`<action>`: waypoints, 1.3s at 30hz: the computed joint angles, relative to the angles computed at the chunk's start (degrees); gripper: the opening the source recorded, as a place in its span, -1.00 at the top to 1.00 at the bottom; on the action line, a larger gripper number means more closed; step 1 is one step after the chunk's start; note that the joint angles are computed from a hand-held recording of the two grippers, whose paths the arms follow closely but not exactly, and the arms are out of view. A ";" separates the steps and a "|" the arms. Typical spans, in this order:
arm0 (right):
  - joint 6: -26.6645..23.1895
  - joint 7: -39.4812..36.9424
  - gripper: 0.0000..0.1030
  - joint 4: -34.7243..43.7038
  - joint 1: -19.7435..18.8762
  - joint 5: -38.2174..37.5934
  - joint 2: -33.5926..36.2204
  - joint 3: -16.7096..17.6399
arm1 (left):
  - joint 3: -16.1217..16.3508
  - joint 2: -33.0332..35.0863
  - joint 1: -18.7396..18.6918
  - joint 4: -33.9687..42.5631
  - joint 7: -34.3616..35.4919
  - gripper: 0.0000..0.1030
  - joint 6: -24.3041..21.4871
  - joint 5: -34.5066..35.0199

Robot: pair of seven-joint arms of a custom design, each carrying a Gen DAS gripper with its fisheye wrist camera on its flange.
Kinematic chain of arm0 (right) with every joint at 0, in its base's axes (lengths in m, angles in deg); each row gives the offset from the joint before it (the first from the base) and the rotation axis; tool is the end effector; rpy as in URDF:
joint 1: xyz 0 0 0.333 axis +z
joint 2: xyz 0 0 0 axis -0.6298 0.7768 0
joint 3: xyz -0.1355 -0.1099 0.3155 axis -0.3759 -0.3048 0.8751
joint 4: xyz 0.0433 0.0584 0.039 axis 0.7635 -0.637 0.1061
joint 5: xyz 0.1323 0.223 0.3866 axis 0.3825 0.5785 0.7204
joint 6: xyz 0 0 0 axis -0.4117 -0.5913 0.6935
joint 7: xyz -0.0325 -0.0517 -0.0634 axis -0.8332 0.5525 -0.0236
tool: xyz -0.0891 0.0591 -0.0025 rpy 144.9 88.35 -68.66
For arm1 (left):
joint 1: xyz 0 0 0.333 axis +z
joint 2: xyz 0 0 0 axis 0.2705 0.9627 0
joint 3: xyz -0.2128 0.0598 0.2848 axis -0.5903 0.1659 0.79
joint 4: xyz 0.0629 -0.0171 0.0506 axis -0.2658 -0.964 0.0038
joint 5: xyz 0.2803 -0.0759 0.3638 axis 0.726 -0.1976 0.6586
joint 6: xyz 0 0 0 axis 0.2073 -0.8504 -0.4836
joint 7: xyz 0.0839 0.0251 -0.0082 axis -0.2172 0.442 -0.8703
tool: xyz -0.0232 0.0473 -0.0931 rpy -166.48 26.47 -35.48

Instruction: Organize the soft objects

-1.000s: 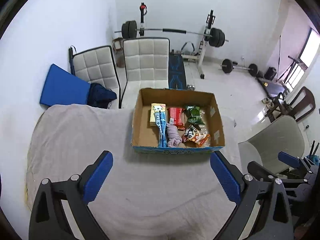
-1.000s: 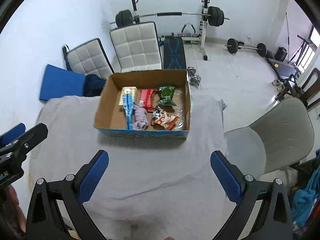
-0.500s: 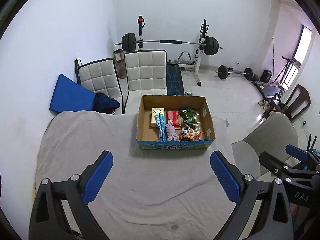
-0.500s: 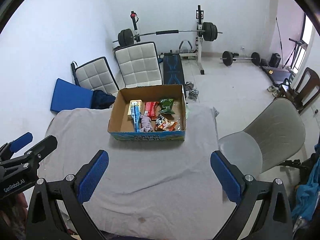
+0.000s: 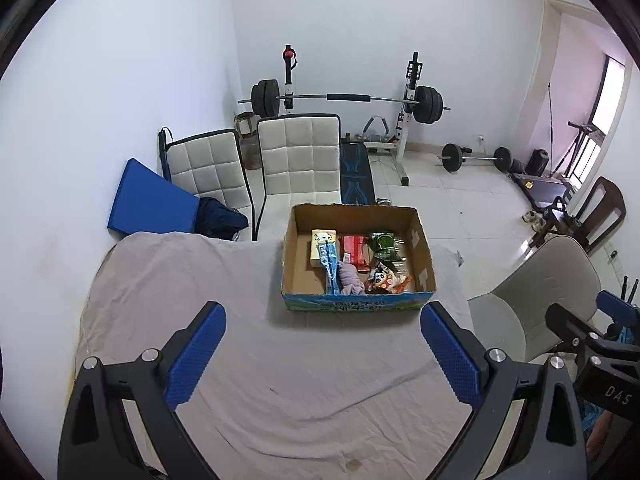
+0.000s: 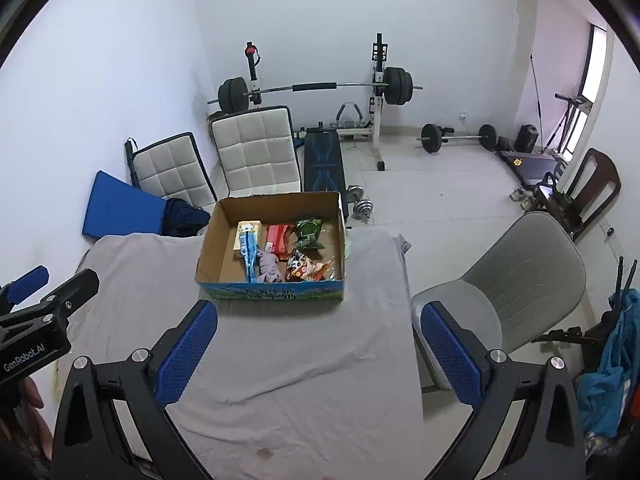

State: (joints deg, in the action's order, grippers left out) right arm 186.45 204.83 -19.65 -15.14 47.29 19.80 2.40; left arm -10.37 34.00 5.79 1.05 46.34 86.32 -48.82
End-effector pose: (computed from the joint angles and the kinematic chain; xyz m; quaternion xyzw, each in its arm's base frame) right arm 0.4748 0.3355 0.7793 -0.4504 0.8249 -0.2924 0.1767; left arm 0.5941 -0.2282 0.8191 -0.4793 0.8072 -0.3016 0.1665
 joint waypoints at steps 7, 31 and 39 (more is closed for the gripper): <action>0.36 -0.67 -1.00 0.55 -0.38 -0.46 1.14 -0.86 | -0.23 1.37 0.13 1.06 -1.17 -0.94 0.94 1.21; 2.78 -2.48 -1.00 1.86 -0.33 -1.51 4.07 -3.19 | -0.84 3.27 0.15 2.02 -1.65 -0.94 1.14 1.87; 3.05 -2.90 -1.00 2.10 0.04 -2.08 4.45 -3.31 | -0.85 3.31 0.16 1.56 -1.55 -0.94 1.30 1.52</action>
